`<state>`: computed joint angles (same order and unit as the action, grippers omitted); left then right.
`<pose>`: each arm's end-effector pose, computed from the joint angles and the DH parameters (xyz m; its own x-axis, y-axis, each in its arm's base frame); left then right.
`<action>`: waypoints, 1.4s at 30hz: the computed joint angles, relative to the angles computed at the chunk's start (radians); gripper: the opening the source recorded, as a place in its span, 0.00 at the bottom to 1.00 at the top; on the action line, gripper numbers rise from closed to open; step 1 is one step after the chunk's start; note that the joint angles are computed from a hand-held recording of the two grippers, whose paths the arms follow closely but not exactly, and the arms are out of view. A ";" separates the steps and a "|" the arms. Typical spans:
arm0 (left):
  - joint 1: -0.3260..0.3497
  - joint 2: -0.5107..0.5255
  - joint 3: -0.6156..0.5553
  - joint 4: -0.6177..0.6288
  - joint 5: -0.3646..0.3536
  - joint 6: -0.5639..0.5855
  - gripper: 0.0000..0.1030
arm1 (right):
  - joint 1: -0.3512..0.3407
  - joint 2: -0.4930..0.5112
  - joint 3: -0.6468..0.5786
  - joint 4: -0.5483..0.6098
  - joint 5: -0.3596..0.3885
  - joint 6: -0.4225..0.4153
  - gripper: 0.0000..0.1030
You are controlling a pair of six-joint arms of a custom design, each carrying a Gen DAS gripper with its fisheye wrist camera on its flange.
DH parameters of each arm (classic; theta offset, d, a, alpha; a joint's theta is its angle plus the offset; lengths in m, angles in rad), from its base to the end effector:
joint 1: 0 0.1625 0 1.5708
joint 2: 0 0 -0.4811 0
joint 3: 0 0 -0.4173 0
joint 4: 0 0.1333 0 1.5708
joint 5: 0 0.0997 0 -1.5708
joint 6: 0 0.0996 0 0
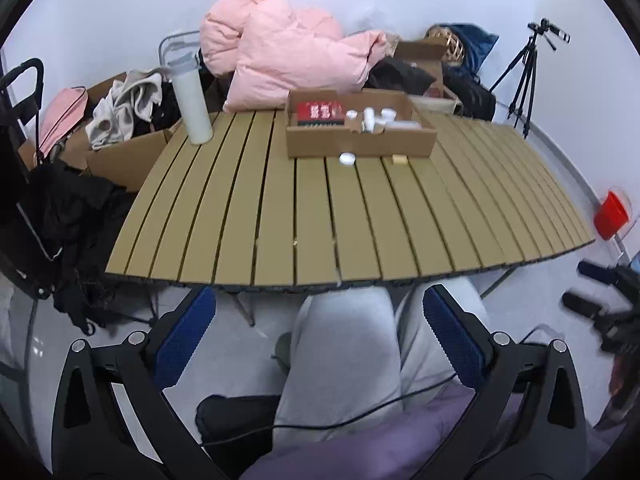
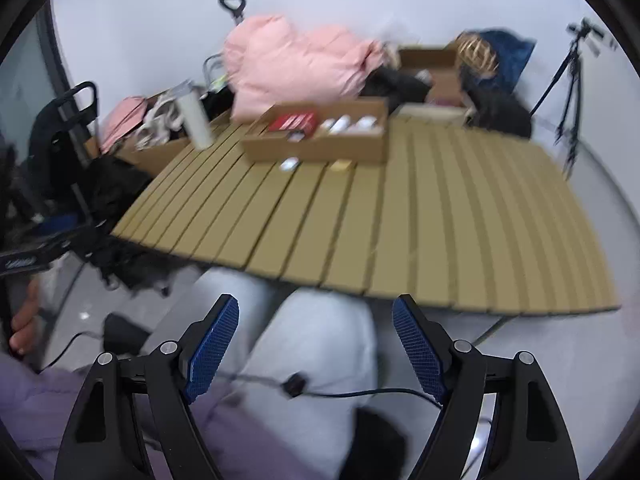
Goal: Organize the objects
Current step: 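Withdraw both grippers from the tray, then grasp a white round lid with the left gripper while the right grasps the yellow block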
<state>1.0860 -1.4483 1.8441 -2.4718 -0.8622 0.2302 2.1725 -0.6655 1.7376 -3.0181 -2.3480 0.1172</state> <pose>-0.0893 -0.5946 0.4612 -0.7039 0.2499 -0.6649 0.5838 0.7367 -0.3413 0.4467 -0.5385 0.0636 -0.7897 -0.1007 0.6052 -0.4373 0.7842 -0.4402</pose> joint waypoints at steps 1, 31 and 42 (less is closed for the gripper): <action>0.002 -0.005 0.004 -0.002 -0.016 -0.004 1.00 | 0.007 0.010 -0.011 0.025 -0.033 -0.001 0.80; 0.229 0.725 -0.664 -0.164 -0.228 0.269 0.71 | -0.293 0.561 -1.021 0.261 0.036 -0.204 0.66; 0.225 0.788 -0.718 -0.149 -0.162 0.263 0.24 | -0.306 0.581 -1.047 0.228 0.022 -0.212 0.34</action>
<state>1.3114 -0.6599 1.1262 -2.6205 -1.0243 0.4936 1.8666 -0.0849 0.6901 -2.7905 -2.3265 -0.0943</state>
